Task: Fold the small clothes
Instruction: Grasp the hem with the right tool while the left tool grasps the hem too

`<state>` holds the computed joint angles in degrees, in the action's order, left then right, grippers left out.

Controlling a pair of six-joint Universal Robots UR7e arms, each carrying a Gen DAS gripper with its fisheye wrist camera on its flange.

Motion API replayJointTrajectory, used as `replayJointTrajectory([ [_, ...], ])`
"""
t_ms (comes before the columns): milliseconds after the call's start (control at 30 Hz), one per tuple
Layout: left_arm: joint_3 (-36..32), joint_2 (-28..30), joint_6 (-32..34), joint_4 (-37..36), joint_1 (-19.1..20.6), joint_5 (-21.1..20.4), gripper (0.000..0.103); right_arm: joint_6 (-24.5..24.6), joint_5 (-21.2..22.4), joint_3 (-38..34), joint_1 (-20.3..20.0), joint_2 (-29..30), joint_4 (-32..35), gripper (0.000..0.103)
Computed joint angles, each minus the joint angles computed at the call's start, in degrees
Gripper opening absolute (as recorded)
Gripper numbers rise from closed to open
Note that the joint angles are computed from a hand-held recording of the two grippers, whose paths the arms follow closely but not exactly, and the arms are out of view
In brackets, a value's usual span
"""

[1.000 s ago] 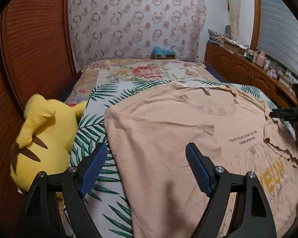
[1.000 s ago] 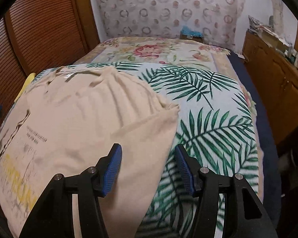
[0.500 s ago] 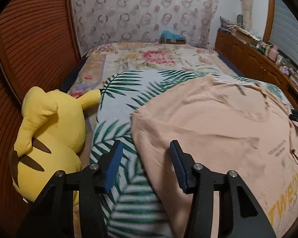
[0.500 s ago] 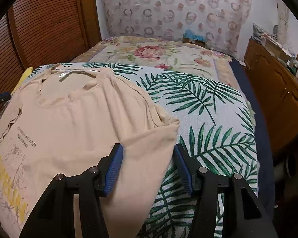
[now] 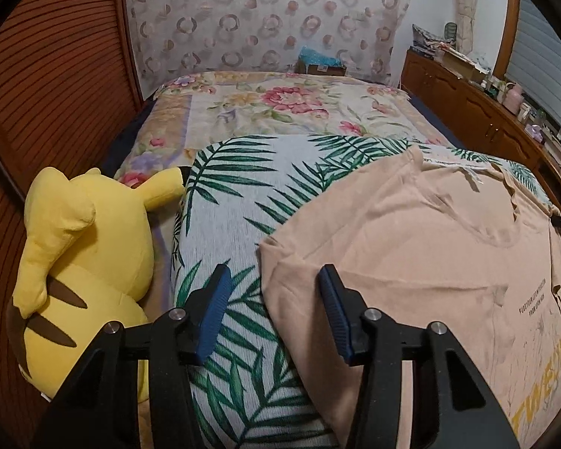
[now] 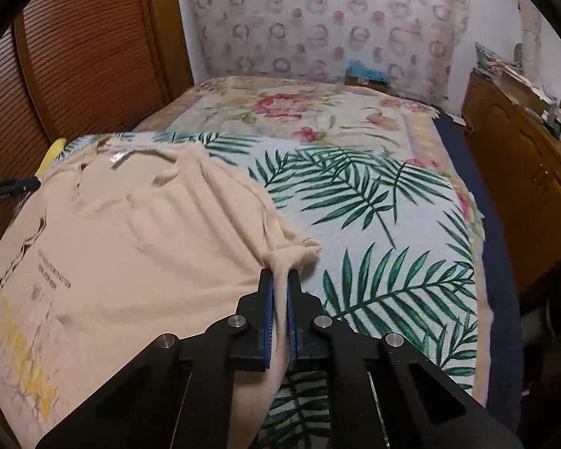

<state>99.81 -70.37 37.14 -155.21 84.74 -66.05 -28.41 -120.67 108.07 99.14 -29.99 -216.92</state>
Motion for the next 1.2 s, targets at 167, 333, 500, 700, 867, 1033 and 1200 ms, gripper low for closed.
replayJointTrajectory([
  [167,-0.9,0.8,1.0,0.4,-0.1,0.0,0.047,0.6,2.1,0.1,-1.2,-0.4,1.4,0.006],
  [333,-0.7,0.9,1.0,0.3,-0.5,0.3,0.046,1.8,2.4,0.1,-1.5,-1.1,2.9,0.007],
  [500,-0.1,1.0,0.8,-1.5,-0.7,0.8,0.046,-0.1,1.3,-1.4,-0.8,0.1,3.1,0.022],
  [700,0.2,0.6,-0.2,-0.3,-1.0,0.4,0.012,-1.3,-1.4,-3.0,0.3,1.5,2.8,0.01],
  [867,3.5,-1.8,0.1,-1.6,-2.3,-0.3,0.006,-3.5,-2.1,-2.9,1.7,2.1,1.8,0.006],
  [1033,11.4,-9.7,0.8,-4.6,-4.6,-3.4,0.006,-5.3,1.2,2.4,4.6,0.5,-7.0,0.006],
  [1200,19.4,-20.2,1.1,-4.8,-6.5,-7.4,0.006,-5.8,2.7,10.3,8.2,-1.3,-15.7,0.006],
])
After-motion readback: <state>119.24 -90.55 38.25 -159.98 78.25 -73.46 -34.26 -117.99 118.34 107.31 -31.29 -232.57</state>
